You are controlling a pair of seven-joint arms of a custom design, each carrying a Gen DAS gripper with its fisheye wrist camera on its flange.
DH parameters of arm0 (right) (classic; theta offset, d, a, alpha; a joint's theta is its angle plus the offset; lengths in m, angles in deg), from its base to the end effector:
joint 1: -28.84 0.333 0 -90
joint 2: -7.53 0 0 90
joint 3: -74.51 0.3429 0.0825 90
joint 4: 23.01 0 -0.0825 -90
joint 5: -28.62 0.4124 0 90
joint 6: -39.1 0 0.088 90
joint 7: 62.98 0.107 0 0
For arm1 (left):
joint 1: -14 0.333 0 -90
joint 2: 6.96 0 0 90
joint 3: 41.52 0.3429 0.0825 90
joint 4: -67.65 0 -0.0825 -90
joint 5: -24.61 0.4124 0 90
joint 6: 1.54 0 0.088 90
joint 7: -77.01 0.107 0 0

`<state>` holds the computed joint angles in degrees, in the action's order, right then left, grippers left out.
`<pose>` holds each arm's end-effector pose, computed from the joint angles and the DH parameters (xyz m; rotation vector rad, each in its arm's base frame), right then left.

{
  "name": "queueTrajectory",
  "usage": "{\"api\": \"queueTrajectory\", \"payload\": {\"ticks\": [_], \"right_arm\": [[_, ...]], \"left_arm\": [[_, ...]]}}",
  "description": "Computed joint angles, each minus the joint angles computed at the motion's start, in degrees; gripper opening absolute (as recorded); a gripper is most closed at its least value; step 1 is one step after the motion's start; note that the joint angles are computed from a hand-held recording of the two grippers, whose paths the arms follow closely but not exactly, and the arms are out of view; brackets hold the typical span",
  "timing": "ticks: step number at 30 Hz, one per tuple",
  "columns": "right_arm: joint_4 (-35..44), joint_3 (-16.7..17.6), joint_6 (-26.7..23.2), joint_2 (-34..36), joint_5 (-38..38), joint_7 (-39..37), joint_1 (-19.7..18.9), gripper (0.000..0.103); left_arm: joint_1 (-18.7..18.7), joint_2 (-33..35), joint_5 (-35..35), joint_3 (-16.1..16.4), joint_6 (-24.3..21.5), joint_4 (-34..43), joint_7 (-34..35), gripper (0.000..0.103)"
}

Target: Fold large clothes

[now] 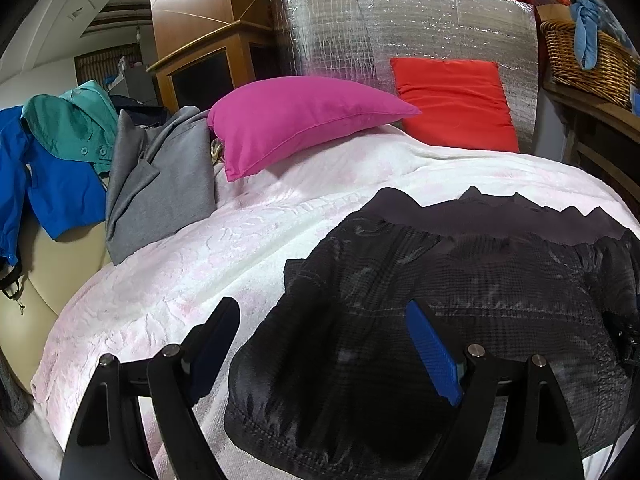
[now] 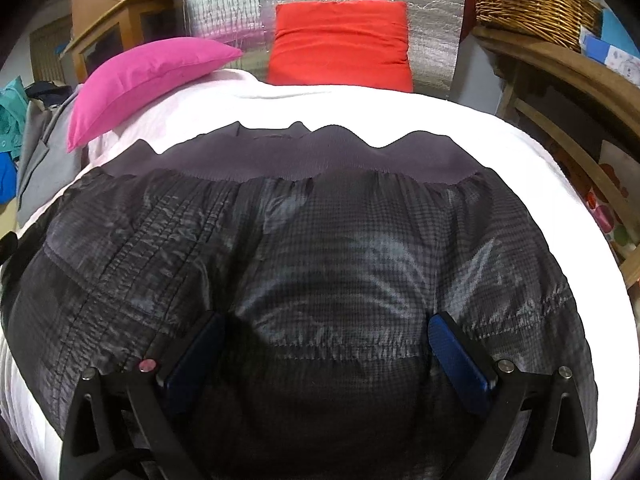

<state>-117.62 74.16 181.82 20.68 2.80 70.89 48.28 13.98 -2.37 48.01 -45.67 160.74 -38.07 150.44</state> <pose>0.6696 0.2346 0.5631 -1.6673 1.9507 -0.6739 0.6589 -0.0667 0.6021 -1.5365 1.7164 -0.7104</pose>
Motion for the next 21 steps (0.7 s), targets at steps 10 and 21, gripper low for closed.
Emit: {"api": "queueTrajectory", "payload": {"ticks": [10,21], "right_arm": [[-3.8,-2.4,4.8,-5.2,-15.1,14.9,1.4,0.103],[-9.0,0.6,6.4,-6.6,12.2,7.2,-7.3,0.080]], "left_arm": [[0.0,0.0,0.2,0.0,0.1,0.0,-0.2,0.086],[0.0,0.0,0.2,0.0,-0.2,0.1,0.0,0.086]]}}
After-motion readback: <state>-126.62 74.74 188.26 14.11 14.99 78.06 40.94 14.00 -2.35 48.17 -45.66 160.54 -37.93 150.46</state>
